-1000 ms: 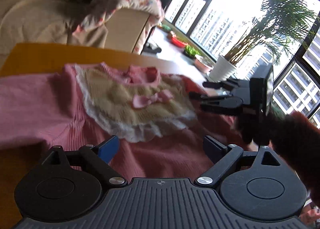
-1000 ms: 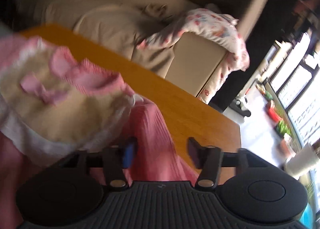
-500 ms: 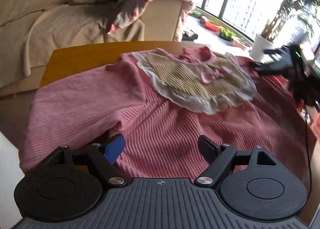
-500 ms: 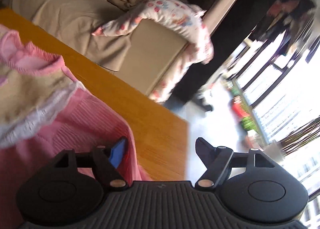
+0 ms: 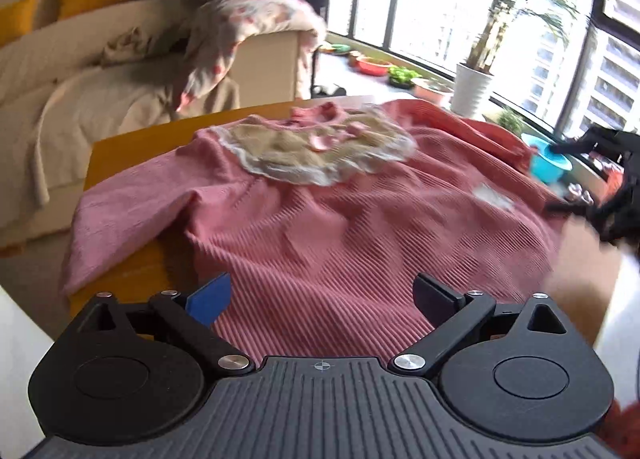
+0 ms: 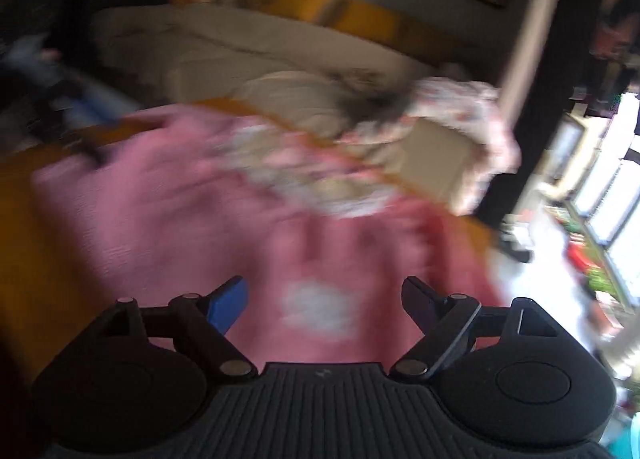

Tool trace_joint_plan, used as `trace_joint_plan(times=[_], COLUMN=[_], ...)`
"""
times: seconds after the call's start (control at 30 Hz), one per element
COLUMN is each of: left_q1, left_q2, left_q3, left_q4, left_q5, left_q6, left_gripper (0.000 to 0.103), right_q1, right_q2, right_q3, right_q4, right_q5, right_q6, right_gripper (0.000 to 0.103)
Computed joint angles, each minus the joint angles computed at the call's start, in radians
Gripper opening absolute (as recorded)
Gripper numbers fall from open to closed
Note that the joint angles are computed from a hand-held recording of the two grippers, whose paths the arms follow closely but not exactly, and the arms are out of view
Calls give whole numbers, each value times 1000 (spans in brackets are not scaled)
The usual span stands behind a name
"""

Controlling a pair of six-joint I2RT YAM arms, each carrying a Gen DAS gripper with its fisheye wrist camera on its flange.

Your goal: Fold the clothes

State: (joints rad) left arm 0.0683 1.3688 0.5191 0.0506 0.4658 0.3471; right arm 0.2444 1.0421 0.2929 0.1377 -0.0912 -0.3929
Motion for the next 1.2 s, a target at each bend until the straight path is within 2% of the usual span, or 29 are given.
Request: trace_joint_plan(times=[0.1, 0.2, 0.27, 0.37, 0.5, 0.57, 0.67, 0.73, 0.77, 0.83, 0.93, 0.97, 1.07, 1.2], left_q1=[8, -9, -26, -50, -81, -113, -165, -184, -180, -149, -80, -49, 40, 101], left_q2=[-113, -201, -250, -297, -296, -262, -185, -127, -114, -126, -166, -180, -216, -272], left_q3=[-66, -112, -141, -189, -229, -241, -258, -258, -250, -237, -217, -206, -173, -170], left_q4=[-59, -117, -144, -139, -60, 34, 218, 334, 357, 365, 350, 328, 239, 131], left_q5=[13, -18, -55, -104, -187, -285, -447, -519, -523, -503, -478, -462, -404, -340], left_q6=[15, 50, 75, 105, 118, 103, 88, 78, 60, 3, -71, -93, -142, -129], left_gripper=[103, 103, 103, 103, 103, 103, 103, 103, 103, 103, 103, 103, 103, 103], right_q1=[309, 600, 623, 623, 622, 593, 534, 511, 515, 538, 607, 630, 641, 665], right_q2=[-28, 83, 197, 282, 377, 342, 266, 213, 187, 139, 109, 123, 196, 357], right_q3=[-92, -125, -80, -22, -13, -14, -4, -9, -16, -43, -89, -98, -86, -47], right_q4=[68, 194, 238, 266, 484, 514, 458, 404, 370, 321, 298, 309, 317, 415], right_q5=[183, 366, 371, 385, 573, 623, 602, 566, 542, 515, 530, 546, 500, 521], right_q6=[76, 152, 164, 182, 104, 131, 176, 190, 196, 198, 197, 199, 223, 223], right_gripper=[85, 85, 85, 86, 79, 79, 79, 79, 79, 84, 84, 84, 84, 84])
